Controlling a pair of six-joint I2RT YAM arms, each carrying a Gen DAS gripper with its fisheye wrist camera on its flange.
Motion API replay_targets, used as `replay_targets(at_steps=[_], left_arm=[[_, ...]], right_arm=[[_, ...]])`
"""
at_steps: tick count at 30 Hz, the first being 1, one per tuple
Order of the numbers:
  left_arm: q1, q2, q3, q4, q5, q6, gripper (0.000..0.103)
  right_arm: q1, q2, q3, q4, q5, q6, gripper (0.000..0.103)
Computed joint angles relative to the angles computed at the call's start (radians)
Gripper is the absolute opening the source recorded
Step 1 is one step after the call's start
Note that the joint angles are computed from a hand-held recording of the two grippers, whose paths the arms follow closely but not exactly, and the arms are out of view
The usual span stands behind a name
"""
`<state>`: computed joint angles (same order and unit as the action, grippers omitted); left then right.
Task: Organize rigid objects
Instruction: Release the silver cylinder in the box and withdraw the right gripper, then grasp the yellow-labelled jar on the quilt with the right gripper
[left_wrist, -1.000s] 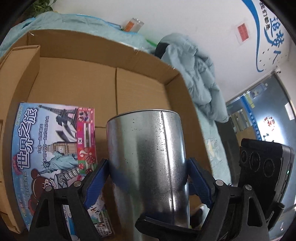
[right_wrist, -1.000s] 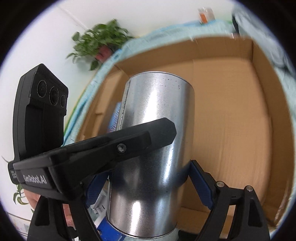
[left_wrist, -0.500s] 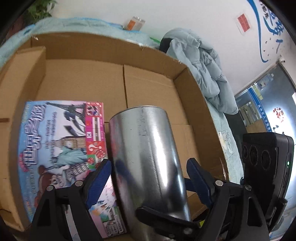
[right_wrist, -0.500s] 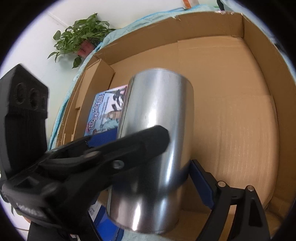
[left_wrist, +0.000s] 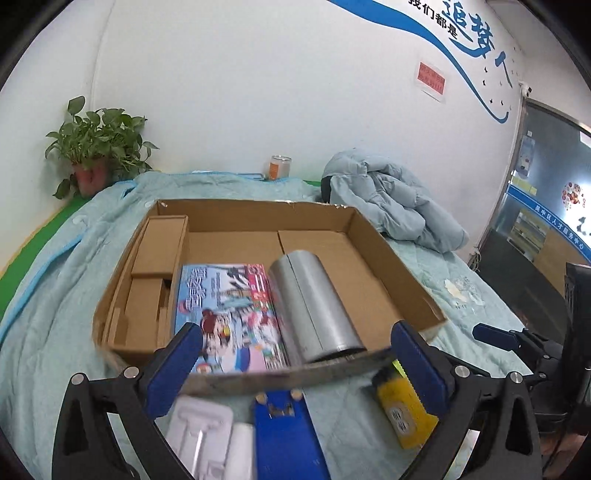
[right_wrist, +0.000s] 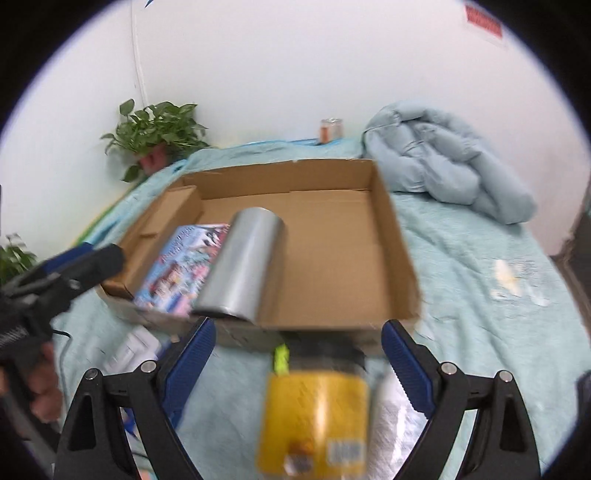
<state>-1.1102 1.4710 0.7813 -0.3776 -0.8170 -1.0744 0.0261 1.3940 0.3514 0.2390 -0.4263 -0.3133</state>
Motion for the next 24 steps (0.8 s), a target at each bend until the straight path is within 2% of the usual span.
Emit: replay_targets(at_steps=[5, 10, 13, 14, 17, 20, 24], left_arm=[[-0.161, 0.074, 0.115, -0.219, -0.103, -0.188, 0.102], [-0.244, 0.112, 0.242, -0.427, -0.134, -0.344, 0.102], [-0.26, 0.12, 0.287, -0.462, -0.102, -0.345, 0.102], [-0.255, 0.107, 0.277, -0.43, -0.08, -0.314, 0.102], [-0.236, 0.061, 0.184, -0.225, 0.032, -0.236, 0.102], [-0.2, 0.029, 0.062, 0.021, 0.17, -0.187, 0.102], [-0.167, 0.046, -0.001, 0.195, 0.254, -0.154, 0.102]], right_arm=[[-0.048, -0.106, -0.077, -0.022, -0.019, -0.02, 0.092], [-0.144, -0.287, -0.105, -0.165, -0.094, -0.122, 0.092], [-0.207, -0.374, -0.097, -0.278, -0.142, -0.199, 0.092], [-0.236, -0.391, -0.091, -0.314, -0.163, -0.233, 0.092], [-0.288, -0.401, -0.091, -0.369, -0.19, -0.3, 0.092], [-0.307, -0.366, -0.111, -0.358, -0.188, -0.33, 0.092], [-0.33, -0.318, -0.139, -0.316, -0.213, -0.376, 0.092]])
